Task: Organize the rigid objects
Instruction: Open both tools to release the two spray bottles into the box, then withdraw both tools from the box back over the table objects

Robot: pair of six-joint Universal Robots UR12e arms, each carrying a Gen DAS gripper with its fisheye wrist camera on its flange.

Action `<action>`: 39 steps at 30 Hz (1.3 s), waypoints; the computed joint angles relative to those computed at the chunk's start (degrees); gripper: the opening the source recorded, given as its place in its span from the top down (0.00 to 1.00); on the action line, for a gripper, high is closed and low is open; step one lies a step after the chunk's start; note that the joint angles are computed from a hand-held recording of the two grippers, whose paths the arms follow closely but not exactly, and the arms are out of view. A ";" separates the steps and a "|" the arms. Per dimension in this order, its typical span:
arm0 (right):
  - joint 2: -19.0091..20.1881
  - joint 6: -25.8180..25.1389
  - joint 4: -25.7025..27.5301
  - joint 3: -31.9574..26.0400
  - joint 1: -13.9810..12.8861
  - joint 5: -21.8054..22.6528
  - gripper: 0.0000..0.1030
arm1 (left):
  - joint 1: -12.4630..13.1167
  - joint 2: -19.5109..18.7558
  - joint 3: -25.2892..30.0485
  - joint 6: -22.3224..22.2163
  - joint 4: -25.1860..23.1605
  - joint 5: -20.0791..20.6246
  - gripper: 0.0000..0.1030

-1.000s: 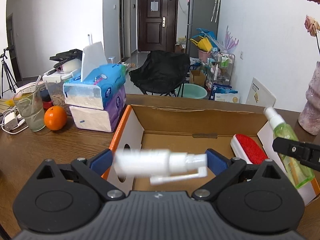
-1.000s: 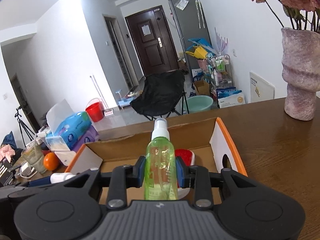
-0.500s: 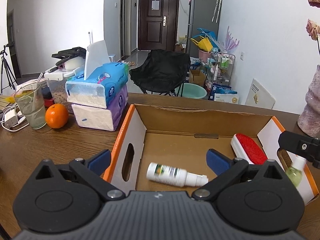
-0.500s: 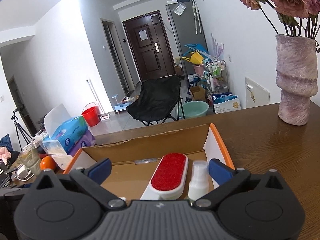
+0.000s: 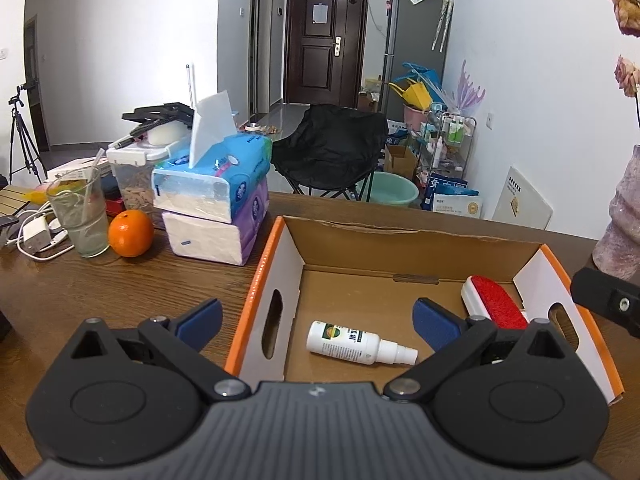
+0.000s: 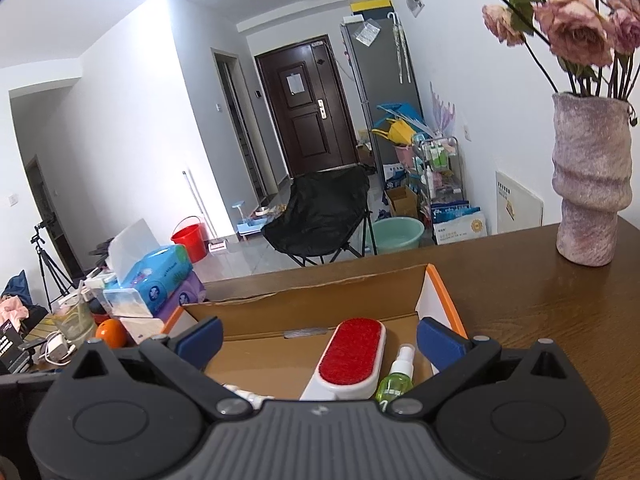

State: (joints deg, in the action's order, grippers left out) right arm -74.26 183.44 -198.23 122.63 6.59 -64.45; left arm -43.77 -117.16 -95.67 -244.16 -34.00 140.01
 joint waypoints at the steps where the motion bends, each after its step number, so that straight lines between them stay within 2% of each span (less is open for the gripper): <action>1: -0.33 -0.24 -0.32 0.38 -0.12 0.29 0.00 | -0.16 0.16 -0.03 -0.20 -0.32 0.22 0.00; 10: -2.87 -1.05 -2.99 3.50 -1.25 2.00 0.00 | -1.84 1.45 -0.22 -2.75 -3.51 2.18 0.00; 17: -5.14 -1.22 -5.47 6.26 -2.34 3.32 0.00 | -3.48 2.30 -0.95 -3.25 -3.12 3.92 0.00; 27: -9.56 -2.97 -7.55 10.90 -3.99 6.12 0.00 | -7.09 3.42 -0.99 -5.66 -5.34 7.07 0.00; 39: -16.23 -5.43 -7.55 16.78 -7.09 9.68 0.00 | -11.11 4.62 -0.17 -11.50 -12.91 8.68 0.00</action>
State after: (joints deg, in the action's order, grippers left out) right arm -90.49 178.02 -205.78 139.41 -0.50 -54.77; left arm -54.88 -112.54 -95.84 -255.67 -46.91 148.69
